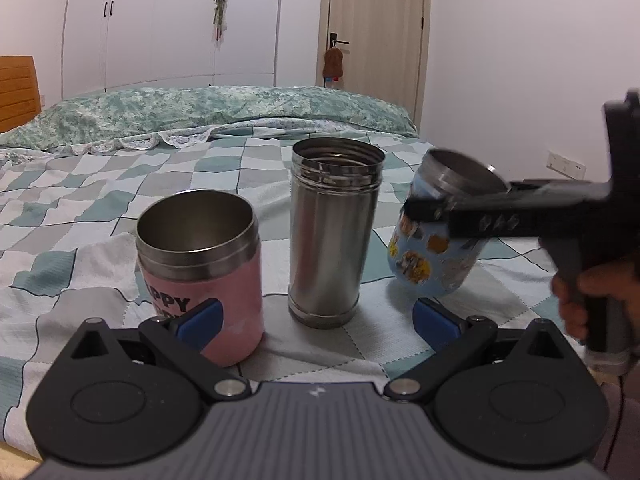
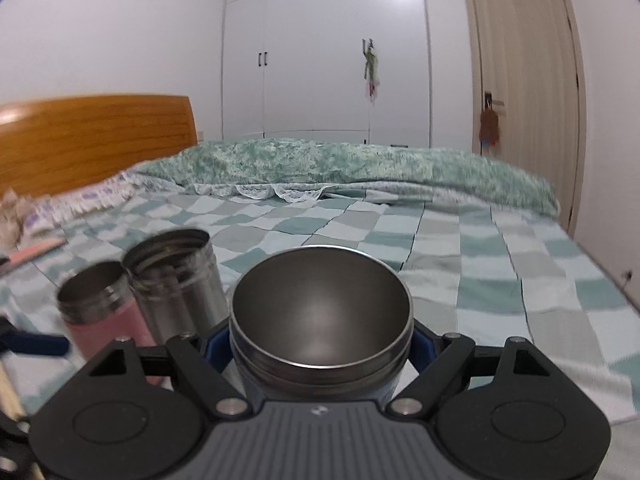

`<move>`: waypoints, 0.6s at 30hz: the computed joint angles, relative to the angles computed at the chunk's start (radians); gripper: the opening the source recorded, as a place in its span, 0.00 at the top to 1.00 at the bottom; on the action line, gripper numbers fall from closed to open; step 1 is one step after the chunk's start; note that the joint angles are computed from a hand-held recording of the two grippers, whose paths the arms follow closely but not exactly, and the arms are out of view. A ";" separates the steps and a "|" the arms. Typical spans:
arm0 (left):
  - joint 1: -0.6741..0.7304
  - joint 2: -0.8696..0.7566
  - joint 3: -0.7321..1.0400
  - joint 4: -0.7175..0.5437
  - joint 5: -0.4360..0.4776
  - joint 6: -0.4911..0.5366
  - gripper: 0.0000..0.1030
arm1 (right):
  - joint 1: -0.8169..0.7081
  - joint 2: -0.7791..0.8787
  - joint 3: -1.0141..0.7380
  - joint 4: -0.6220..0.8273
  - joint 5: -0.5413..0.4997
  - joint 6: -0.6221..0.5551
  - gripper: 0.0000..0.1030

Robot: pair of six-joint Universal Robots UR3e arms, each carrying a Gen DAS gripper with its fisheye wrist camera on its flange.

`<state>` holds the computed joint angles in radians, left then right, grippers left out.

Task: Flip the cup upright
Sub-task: 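Lower the upright blue cup beside the steel tumbler and open the right gripper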

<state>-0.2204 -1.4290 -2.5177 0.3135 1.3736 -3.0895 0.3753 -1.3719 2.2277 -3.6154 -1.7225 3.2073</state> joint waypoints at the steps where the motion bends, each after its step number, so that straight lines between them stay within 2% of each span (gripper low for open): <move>1: 0.005 0.000 -0.003 0.004 -0.005 0.002 0.00 | 0.009 0.030 -0.015 -0.001 -0.015 -0.006 0.19; 2: 0.010 -0.003 -0.006 0.011 -0.008 0.003 0.00 | 0.008 0.055 -0.024 0.012 -0.012 -0.002 0.19; 4: 0.009 -0.008 -0.005 0.013 -0.005 0.003 0.00 | 0.012 0.110 -0.001 -0.105 -0.016 -0.017 0.19; 7: 0.004 -0.015 -0.001 0.016 0.003 0.005 0.00 | -0.009 0.076 0.008 -0.064 0.010 0.023 0.18; 8: -0.002 -0.019 0.000 0.022 0.010 0.005 0.00 | -0.025 0.057 0.022 -0.054 0.037 0.034 0.16; 10: -0.006 -0.013 -0.003 0.025 0.009 0.002 0.00 | -0.051 0.017 0.059 -0.042 0.085 0.055 0.02; 11: -0.004 -0.013 -0.009 0.037 0.005 0.006 0.00 | -0.058 0.002 0.088 -0.071 0.096 0.060 0.00; 14: -0.025 0.004 -0.017 0.048 0.025 0.006 0.00 | -0.089 -0.065 0.194 -0.160 0.139 0.060 0.00; 18: -0.076 0.036 -0.029 0.059 0.063 -0.011 0.00 | -0.090 -0.181 0.323 -0.213 0.139 0.038 0.00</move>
